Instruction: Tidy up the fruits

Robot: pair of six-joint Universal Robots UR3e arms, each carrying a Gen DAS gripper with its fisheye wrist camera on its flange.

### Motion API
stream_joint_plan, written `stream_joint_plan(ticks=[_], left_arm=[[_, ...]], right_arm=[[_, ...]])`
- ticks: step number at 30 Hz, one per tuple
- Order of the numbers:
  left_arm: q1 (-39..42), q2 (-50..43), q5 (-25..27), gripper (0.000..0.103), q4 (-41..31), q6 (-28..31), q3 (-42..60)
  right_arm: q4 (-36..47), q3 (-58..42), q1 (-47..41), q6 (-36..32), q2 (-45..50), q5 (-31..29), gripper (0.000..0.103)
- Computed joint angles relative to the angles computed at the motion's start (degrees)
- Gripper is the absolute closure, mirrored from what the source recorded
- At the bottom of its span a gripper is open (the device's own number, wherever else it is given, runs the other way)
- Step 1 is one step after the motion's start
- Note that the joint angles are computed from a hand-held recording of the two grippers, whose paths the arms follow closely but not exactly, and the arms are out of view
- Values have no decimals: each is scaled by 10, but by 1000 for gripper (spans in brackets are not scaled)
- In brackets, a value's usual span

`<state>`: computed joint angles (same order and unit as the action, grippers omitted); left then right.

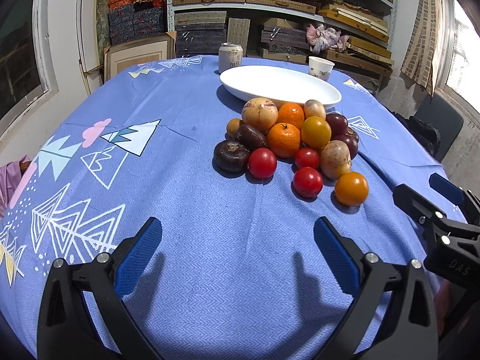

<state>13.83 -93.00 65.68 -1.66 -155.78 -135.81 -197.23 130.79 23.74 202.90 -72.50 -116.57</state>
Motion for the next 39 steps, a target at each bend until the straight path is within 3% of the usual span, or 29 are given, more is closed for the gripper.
stream_joint_plan(ticks=[31,39], left_arm=[[-2,-5,2,4,11,4,-11],[-2,0,-1,4,1,6,-8]], right_arm=[[-3,-4,10,5,4,1,3],[-9,3,-8,-6,-1,26,3]])
